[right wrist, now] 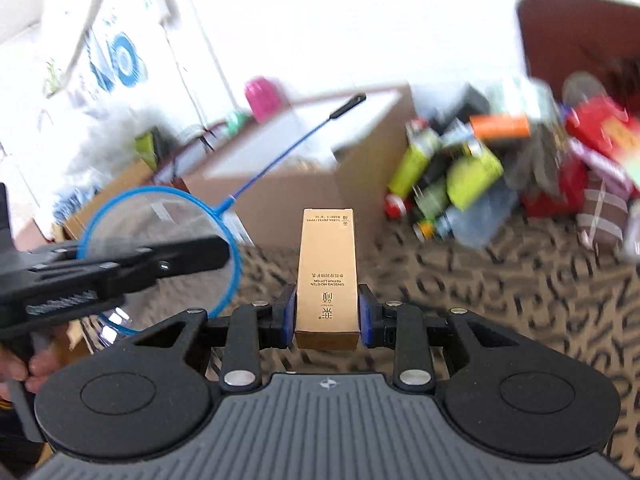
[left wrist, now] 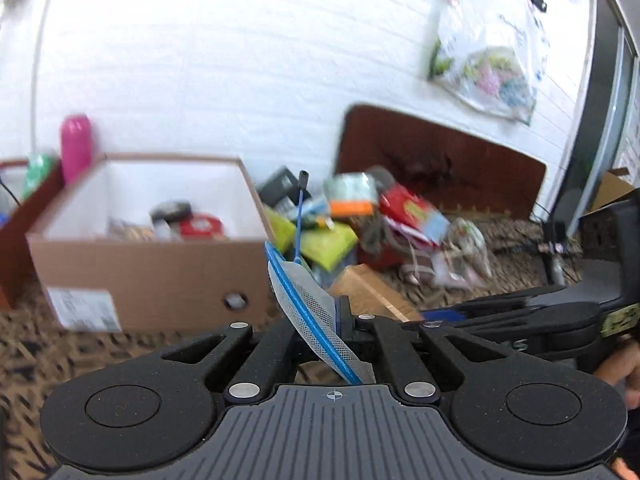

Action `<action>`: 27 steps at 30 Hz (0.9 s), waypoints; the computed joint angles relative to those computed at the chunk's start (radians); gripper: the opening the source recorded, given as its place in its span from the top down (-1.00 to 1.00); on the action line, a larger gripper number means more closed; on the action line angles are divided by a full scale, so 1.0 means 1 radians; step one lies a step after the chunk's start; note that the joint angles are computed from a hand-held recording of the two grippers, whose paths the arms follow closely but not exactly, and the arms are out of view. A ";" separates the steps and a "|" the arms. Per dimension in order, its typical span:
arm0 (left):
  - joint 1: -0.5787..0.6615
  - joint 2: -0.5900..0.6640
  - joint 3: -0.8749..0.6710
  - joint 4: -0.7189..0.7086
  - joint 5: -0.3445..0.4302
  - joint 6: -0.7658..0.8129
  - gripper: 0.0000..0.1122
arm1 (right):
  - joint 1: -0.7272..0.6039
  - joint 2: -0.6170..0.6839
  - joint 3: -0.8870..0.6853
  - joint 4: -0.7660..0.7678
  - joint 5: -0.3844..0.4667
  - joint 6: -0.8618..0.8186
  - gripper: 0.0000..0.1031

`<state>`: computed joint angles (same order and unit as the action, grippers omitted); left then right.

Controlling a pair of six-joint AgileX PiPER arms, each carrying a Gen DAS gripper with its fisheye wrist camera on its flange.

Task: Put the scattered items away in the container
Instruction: 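Carry the net and gold box over the cardboard box and lower them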

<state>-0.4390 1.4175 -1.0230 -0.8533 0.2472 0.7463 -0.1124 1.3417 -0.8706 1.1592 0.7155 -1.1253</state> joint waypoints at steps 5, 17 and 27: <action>0.083 0.053 -0.157 0.108 0.062 -0.113 1.00 | 0.076 0.051 -0.172 -0.062 -0.025 0.108 0.34; 0.195 0.498 -0.797 0.489 0.302 -0.453 1.00 | 0.278 0.458 -0.749 -0.477 -0.096 0.629 0.34; 0.245 0.826 -1.212 0.586 0.501 -0.538 1.00 | 0.312 0.812 -1.175 -0.651 0.046 0.840 0.34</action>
